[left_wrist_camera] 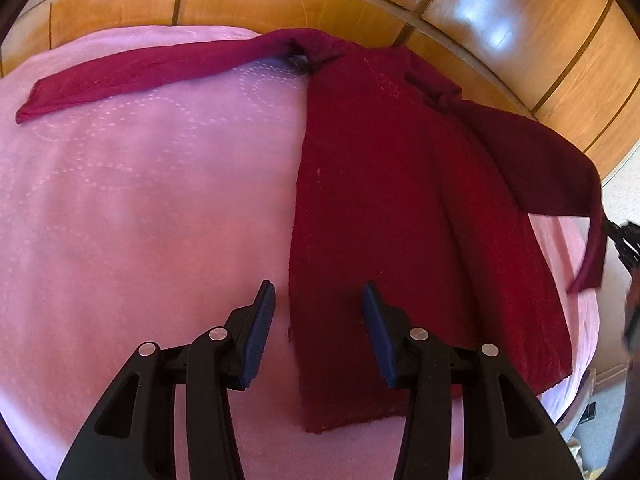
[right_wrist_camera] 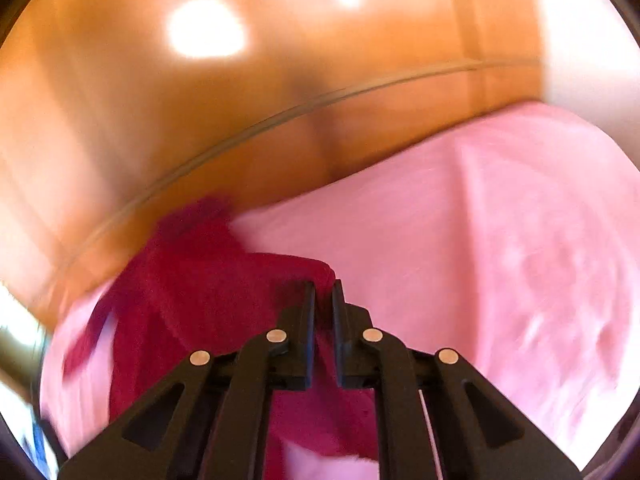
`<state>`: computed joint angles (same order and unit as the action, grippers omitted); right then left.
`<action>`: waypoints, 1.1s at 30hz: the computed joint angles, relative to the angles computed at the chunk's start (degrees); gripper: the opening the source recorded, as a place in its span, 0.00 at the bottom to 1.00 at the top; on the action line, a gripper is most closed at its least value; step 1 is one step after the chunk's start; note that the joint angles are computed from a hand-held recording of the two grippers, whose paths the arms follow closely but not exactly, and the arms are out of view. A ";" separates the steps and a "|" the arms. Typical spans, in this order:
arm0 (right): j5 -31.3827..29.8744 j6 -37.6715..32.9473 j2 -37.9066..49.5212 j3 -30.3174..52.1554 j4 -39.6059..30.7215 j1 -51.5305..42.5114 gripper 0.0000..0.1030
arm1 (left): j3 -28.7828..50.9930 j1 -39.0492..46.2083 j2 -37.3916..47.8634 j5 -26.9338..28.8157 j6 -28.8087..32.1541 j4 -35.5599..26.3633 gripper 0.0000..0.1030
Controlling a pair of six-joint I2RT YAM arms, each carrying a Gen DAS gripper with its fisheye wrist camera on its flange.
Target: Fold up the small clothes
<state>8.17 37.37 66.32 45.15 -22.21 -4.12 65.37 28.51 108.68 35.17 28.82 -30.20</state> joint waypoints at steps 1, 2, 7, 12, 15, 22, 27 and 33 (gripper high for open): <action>0.01 -0.74 3.94 1.75 0.94 -4.64 0.18 | 0.12 0.21 -0.20 0.12 0.51 -0.64 0.43; 0.13 -1.44 6.04 2.55 1.77 -7.16 0.32 | 1.43 -0.27 0.67 -0.08 0.15 -0.96 0.43; 3.68 -2.21 4.82 1.06 2.22 -10.54 0.81 | 1.71 -0.63 0.50 -1.03 1.01 -1.50 0.43; -4.47 -5.77 -4.78 -9.80 -0.70 -0.08 0.81 | 1.17 -3.01 0.33 -2.60 -0.41 0.82 0.43; -6.66 1.15 -5.99 -16.35 0.71 14.94 0.78 | 1.11 -4.03 -0.27 -2.91 -0.33 -0.07 0.28; 2.54 12.84 5.87 -14.76 6.26 39.38 0.27 | 1.50 -4.05 -2.17 -2.20 -0.08 -1.48 0.06; 7.07 8.38 -1.26 -10.26 -3.27 41.05 0.07 | 5.21 1.28 -4.96 4.55 3.77 -9.10 0.05; 15.16 11.10 -17.82 -7.21 -21.37 47.08 0.07 | 9.02 10.87 -7.39 9.36 16.45 -24.56 0.04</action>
<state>23.34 48.47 48.50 37.94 -43.57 42.96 74.39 39.38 101.29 44.53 45.27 -54.76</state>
